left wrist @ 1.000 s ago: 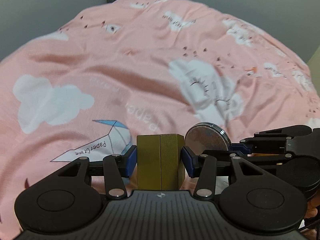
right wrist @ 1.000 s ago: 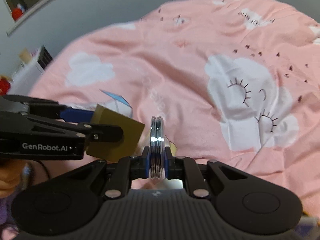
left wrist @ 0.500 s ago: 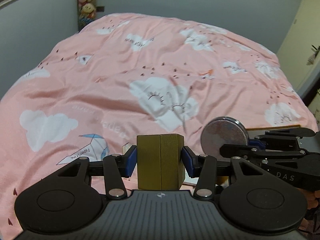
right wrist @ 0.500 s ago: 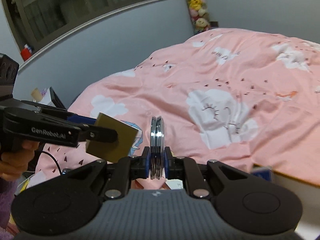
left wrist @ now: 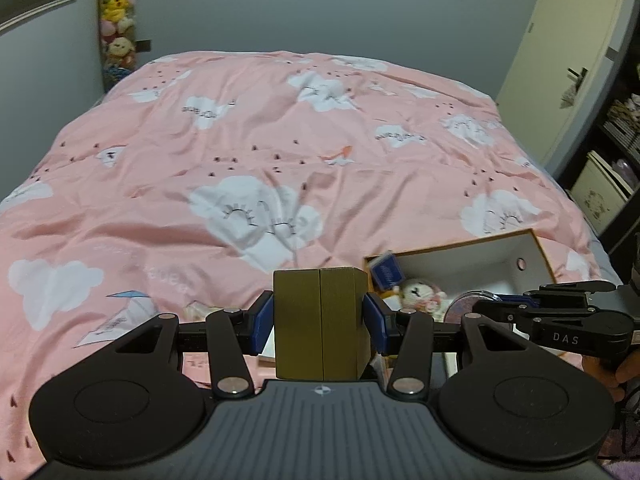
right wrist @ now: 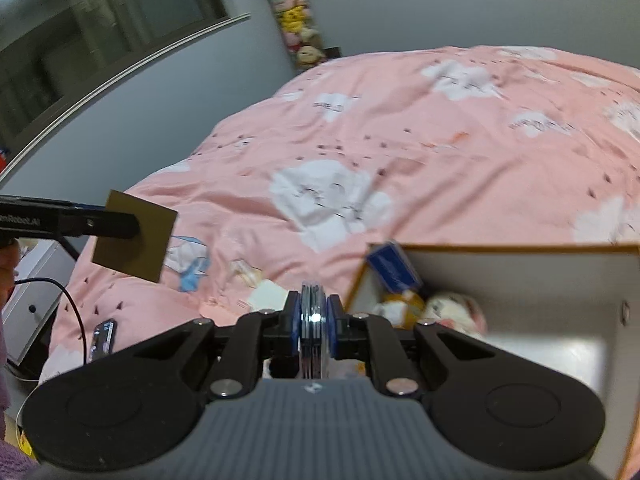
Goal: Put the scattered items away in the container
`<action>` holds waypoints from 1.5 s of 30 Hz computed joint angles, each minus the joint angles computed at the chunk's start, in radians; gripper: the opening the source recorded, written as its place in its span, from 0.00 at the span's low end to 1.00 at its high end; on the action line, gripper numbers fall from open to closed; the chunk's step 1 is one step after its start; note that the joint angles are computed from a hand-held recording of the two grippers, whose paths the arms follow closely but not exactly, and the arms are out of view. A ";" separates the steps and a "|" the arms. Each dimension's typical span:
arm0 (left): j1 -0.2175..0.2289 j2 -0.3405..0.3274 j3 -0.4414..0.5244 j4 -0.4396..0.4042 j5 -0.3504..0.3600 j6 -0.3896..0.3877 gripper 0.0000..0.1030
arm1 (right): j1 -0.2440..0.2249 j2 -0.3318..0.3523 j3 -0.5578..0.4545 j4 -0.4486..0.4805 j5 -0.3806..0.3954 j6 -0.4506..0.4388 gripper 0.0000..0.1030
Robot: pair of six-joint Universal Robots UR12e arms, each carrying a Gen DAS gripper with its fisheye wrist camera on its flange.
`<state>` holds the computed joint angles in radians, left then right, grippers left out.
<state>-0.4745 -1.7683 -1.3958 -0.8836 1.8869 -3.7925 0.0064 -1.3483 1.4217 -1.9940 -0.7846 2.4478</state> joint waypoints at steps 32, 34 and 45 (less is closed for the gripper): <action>-0.081 -0.189 0.054 0.124 -0.055 -0.058 0.53 | 0.030 0.023 0.130 -0.225 -0.382 0.202 0.14; -0.083 -0.187 0.049 0.133 -0.042 -0.054 0.53 | 0.036 0.022 0.134 -0.232 -0.396 0.196 0.14; -0.078 -0.174 0.029 0.158 -0.068 -0.065 0.52 | 0.040 0.020 0.130 -0.202 -0.404 0.202 0.19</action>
<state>-0.5525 -1.9420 -1.3663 -0.7252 1.8193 -3.8577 0.0468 -1.3284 1.5519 -2.1961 -1.1890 2.6495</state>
